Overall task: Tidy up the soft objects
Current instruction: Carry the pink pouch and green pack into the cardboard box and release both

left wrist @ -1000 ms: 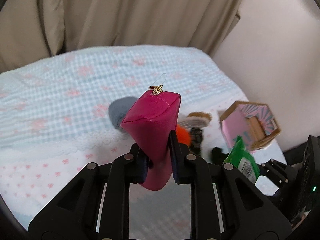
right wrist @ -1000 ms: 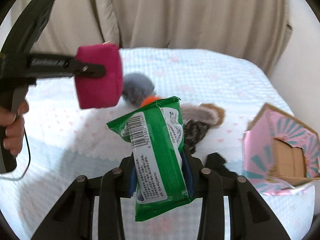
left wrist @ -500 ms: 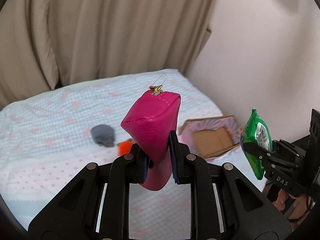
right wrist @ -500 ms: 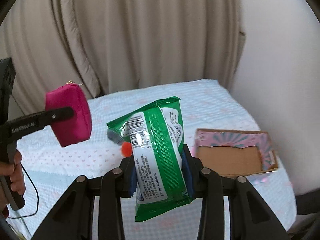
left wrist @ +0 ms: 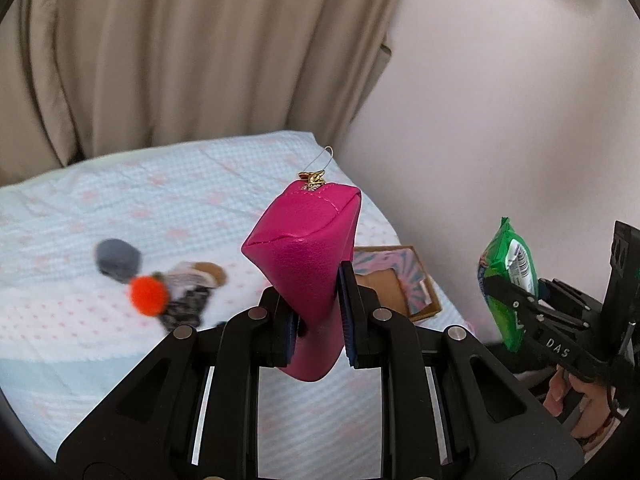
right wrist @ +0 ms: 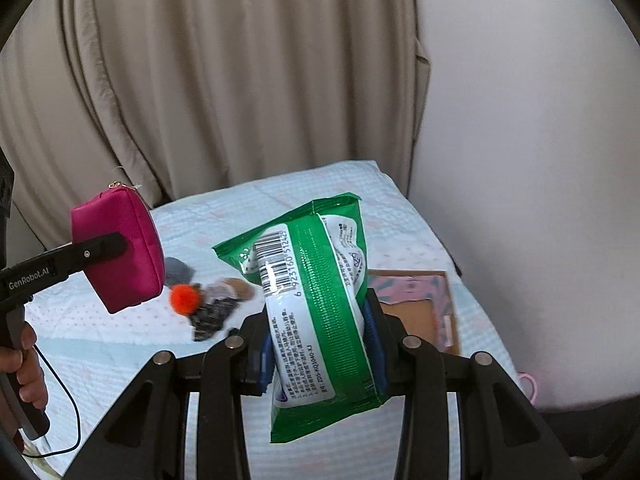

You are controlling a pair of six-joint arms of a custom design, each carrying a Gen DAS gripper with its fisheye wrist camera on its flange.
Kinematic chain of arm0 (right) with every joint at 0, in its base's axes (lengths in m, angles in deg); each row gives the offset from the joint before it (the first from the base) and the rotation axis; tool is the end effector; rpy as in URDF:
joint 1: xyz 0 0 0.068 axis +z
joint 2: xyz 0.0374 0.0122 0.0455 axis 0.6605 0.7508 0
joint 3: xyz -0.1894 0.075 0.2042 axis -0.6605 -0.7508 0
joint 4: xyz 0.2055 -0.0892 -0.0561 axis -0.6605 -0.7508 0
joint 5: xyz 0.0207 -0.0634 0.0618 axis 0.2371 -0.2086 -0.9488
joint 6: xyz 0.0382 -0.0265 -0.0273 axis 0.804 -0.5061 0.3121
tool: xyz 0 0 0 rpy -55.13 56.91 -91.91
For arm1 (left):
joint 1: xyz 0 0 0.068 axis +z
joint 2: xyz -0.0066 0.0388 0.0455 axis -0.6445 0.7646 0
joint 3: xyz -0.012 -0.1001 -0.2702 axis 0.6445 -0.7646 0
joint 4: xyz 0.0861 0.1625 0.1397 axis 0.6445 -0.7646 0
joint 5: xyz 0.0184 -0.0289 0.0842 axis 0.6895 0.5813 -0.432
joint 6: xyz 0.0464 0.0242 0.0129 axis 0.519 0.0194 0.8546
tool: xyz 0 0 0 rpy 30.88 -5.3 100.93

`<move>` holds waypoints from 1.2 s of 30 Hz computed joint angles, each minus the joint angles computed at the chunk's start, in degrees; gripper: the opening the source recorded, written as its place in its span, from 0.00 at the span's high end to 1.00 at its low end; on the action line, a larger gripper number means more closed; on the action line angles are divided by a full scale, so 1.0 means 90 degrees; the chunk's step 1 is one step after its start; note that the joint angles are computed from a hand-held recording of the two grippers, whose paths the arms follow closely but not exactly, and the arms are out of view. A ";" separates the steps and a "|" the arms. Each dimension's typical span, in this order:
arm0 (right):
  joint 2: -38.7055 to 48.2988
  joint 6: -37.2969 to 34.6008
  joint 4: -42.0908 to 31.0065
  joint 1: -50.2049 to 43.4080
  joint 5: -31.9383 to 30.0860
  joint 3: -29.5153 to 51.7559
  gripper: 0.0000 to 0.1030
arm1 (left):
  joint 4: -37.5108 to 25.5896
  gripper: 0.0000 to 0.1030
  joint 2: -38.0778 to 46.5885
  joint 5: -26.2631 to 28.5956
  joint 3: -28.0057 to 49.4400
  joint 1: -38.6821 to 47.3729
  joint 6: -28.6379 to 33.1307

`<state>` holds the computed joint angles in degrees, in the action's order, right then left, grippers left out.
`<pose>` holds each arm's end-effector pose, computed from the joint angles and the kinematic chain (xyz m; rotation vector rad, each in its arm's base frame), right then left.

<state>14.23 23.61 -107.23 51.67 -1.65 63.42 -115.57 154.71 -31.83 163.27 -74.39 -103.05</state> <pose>0.1466 0.0331 0.4137 -0.3317 2.2404 0.2847 0.1690 -0.1054 0.4793 -0.1630 2.3131 -0.3704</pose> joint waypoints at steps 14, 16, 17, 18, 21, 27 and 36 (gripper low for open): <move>0.2698 -0.2149 0.1537 -0.2359 -0.1454 -0.0613 0.66 | 0.2128 0.85 0.2927 0.0911 -0.0324 -0.0047 -0.0682; 0.3127 -0.2174 0.1849 -0.2279 -0.1364 -0.0655 0.66 | 0.2438 0.85 0.3245 0.1290 -0.0528 0.0194 -0.0758; 0.3291 -0.2140 0.1936 -0.2215 -0.1318 -0.0646 0.66 | 0.2527 0.85 0.3423 0.1398 -0.0556 0.0284 -0.0768; 0.3460 -0.2111 0.2031 -0.2167 -0.1291 -0.0644 0.66 | 0.2540 0.85 0.3642 0.1469 -0.0481 0.0351 -0.0740; 0.4046 -0.2088 0.2264 -0.2084 -0.1231 -0.0533 0.66 | 0.2481 0.85 0.4147 0.1616 -0.0238 0.0477 -0.0600; 0.4921 -0.2144 0.2690 -0.1886 -0.1149 -0.0513 0.66 | 0.2158 0.85 0.5149 0.1999 0.0318 0.0656 -0.0684; 0.5326 -0.2420 0.3010 -0.1586 -0.0928 -0.0811 0.65 | 0.0670 0.84 0.6105 0.1660 0.2070 0.0642 -0.0240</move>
